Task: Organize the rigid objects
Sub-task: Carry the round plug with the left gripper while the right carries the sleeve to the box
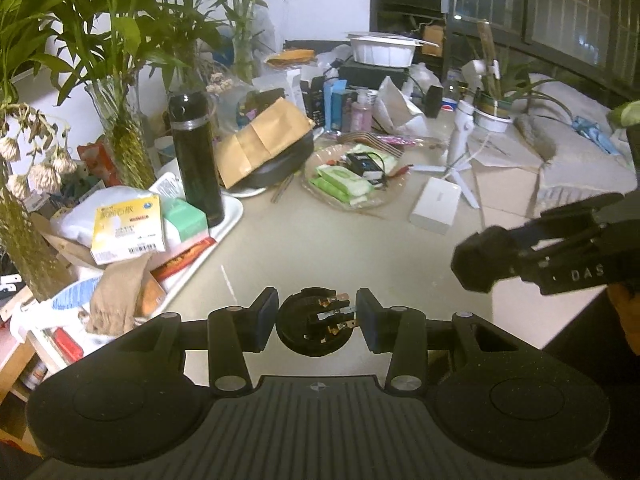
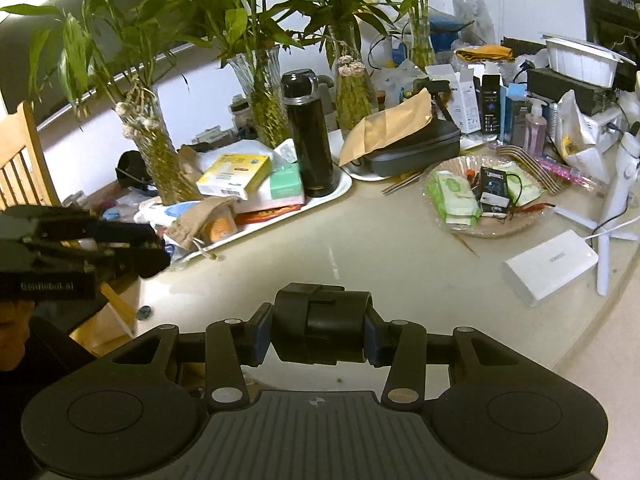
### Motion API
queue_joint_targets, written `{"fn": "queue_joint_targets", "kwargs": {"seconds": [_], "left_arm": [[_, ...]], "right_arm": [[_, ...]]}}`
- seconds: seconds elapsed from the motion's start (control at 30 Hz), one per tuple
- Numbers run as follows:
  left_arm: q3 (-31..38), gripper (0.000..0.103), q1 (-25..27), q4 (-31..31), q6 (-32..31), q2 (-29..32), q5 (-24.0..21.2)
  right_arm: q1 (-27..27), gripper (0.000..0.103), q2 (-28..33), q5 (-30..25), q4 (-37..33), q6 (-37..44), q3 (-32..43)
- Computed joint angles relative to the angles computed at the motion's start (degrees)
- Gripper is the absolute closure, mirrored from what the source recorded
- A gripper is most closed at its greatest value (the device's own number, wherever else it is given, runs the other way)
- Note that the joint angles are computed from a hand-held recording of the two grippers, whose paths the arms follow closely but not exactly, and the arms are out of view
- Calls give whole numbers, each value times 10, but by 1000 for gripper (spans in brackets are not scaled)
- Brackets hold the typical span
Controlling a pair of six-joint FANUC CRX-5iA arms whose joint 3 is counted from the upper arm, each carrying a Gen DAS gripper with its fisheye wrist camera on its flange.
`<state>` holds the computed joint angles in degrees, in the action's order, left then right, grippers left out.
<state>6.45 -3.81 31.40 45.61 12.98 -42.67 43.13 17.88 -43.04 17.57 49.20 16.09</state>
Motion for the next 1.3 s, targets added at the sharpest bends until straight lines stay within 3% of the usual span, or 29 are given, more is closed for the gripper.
{"fn": "queue_joint_targets", "kwargs": {"seconds": [0.43,0.5,0.57,0.6,1.0,1.3], "left_arm": [[-26,60,0,37,-20,-5,-69],[-31,55,1,53,-26,-2,-75],[-38,40,2,61,-24,-3,-77],[-43,39,2,60,-23,-7,-73],[-41,38,-4,-76,106,-42,-66],[-59,38,4,-88,141,-58,-64]], "right_arm": [[15,55,-26,1,-2,-3,-22],[18,55,-29,-2,-1,-4,-26],[21,55,-32,-4,1,-8,-31],[22,55,-33,-5,2,-11,-33],[34,55,-48,-14,-16,-19,-58],[42,55,-36,-24,-34,-5,-41]]}}
